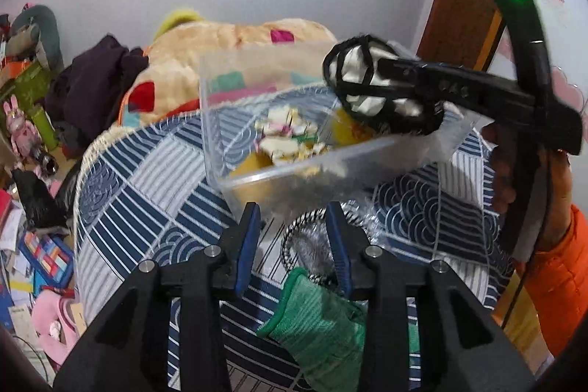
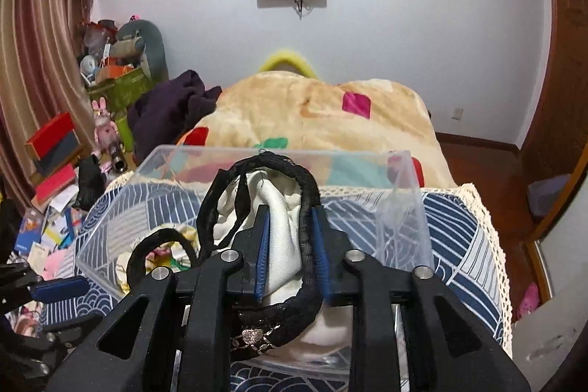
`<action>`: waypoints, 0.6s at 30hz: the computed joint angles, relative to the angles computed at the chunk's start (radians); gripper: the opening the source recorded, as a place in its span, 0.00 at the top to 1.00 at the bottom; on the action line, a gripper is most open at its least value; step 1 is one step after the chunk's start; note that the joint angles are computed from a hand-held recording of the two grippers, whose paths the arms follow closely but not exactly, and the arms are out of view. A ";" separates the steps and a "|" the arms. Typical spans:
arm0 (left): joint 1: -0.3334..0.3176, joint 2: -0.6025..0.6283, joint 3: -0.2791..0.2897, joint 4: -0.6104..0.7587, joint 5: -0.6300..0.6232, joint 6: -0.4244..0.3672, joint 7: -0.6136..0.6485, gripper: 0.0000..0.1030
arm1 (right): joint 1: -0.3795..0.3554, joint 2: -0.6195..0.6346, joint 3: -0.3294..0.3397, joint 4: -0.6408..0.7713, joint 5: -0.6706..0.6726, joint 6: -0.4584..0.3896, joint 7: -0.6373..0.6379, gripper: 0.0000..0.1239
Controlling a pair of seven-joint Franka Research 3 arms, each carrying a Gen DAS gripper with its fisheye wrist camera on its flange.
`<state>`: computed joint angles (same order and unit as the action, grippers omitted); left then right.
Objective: Organize soft objects
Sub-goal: 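Place the black-strapped item into the box with the right tool while the left tool drops the beaded cord in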
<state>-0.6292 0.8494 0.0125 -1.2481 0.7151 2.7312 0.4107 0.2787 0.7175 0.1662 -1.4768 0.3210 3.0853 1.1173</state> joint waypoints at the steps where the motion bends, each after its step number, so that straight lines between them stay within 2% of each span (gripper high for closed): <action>1: 0.007 0.006 -0.008 0.002 -0.010 -0.001 0.005 0.64 | 0.001 -0.001 -0.005 0.000 -0.003 -0.004 -0.002 0.80; 4: 0.036 0.034 -0.039 0.023 -0.057 -0.010 0.040 0.64 | -0.002 -0.015 -0.008 -0.019 -0.008 -0.008 -0.011 0.73; 7: 0.060 0.068 -0.068 0.053 -0.115 -0.010 0.085 0.64 | -0.033 -0.035 0.024 -0.053 0.003 0.009 -0.039 0.70; 12: 0.051 0.091 -0.051 0.071 -0.154 0.013 0.093 0.66 | -0.092 -0.068 0.094 -0.109 0.032 0.045 -0.094 0.64; 14: 0.051 0.088 -0.051 0.062 -0.161 0.035 0.097 0.85 | -0.130 -0.084 0.140 -0.142 0.047 0.076 -0.126 0.61; 16: 0.043 0.084 -0.042 0.059 -0.163 0.037 0.097 0.89 | -0.157 -0.094 0.175 -0.166 0.055 0.099 -0.147 0.61; 18: 0.019 0.071 -0.015 0.045 -0.145 0.037 0.073 0.91 | -0.215 -0.105 0.243 -0.202 0.063 0.126 -0.178 0.61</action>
